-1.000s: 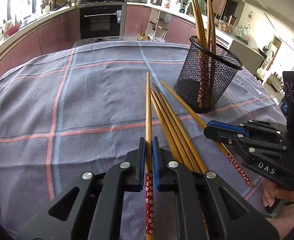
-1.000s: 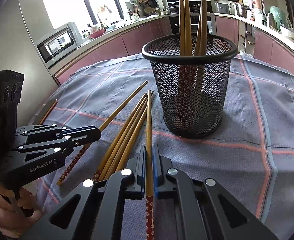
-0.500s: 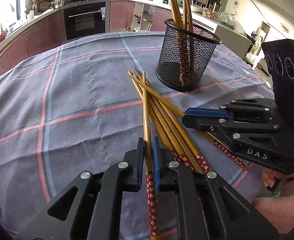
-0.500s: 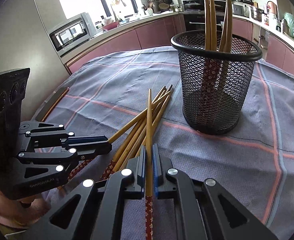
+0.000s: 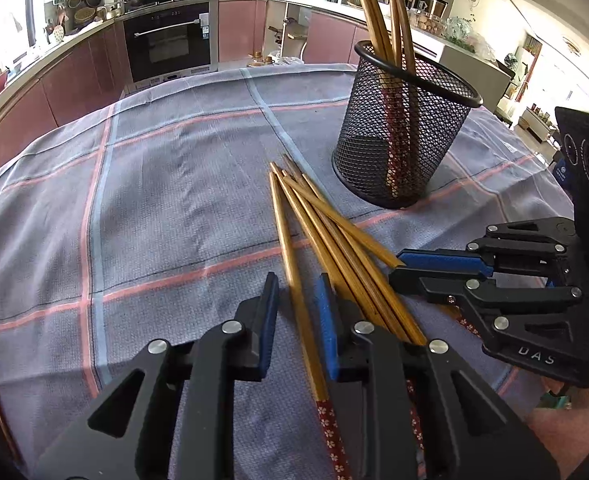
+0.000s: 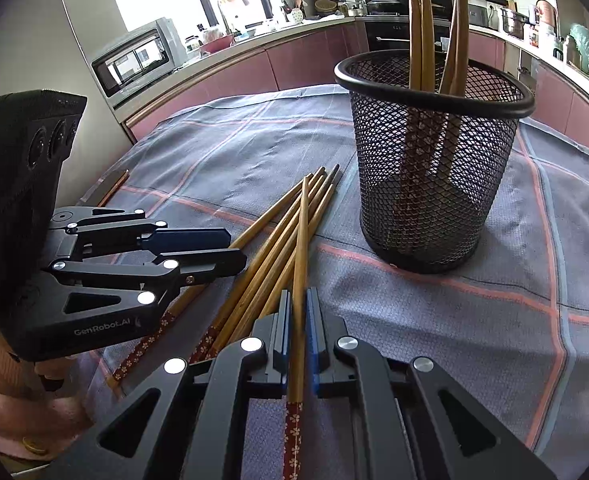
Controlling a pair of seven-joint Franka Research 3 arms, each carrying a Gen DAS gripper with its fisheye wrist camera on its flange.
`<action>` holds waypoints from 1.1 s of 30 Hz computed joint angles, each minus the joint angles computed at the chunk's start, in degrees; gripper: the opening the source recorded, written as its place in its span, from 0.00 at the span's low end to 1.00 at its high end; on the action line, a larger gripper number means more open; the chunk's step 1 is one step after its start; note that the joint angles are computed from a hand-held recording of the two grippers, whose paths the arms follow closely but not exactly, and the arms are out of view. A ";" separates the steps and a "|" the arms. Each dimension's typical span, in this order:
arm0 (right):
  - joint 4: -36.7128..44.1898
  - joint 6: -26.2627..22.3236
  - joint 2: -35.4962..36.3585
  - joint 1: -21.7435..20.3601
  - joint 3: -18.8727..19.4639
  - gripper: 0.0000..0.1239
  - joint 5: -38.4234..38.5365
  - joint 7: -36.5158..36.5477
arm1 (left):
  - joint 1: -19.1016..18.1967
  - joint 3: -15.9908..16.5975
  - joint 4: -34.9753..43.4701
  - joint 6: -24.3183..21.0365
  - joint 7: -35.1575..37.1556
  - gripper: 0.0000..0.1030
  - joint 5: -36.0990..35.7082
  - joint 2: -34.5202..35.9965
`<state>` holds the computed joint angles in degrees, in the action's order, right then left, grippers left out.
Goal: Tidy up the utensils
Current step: 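Lift the chopstick with the right gripper into the mesh cup while the left carries another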
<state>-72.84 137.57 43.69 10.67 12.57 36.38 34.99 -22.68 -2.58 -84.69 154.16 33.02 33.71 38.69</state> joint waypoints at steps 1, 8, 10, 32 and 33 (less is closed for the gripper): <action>-0.09 0.04 -0.06 -0.15 0.12 0.05 0.19 -0.11 | -0.57 0.56 0.55 -0.75 -0.73 0.10 0.34 0.25; -1.99 0.55 -2.12 -2.66 2.15 0.05 4.65 -4.06 | -1.77 2.35 -3.30 2.65 -7.01 0.07 4.06 -2.75; -2.35 0.22 -2.86 -3.46 2.65 0.05 6.59 -5.47 | -1.31 2.21 -5.27 5.05 -7.99 0.07 4.93 -4.37; 0.71 -2.36 -5.12 -7.08 3.27 0.05 21.14 -12.48 | -3.19 6.77 -10.72 19.57 -20.57 0.07 20.06 -14.28; 1.35 -2.35 -4.94 -7.11 3.30 0.05 21.43 -12.61 | -3.20 6.88 -10.22 19.70 -21.06 0.07 20.58 -14.19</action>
<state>-71.49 135.22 38.75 3.56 15.87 57.82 22.38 -25.89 4.30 -94.91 173.86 11.96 54.30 24.50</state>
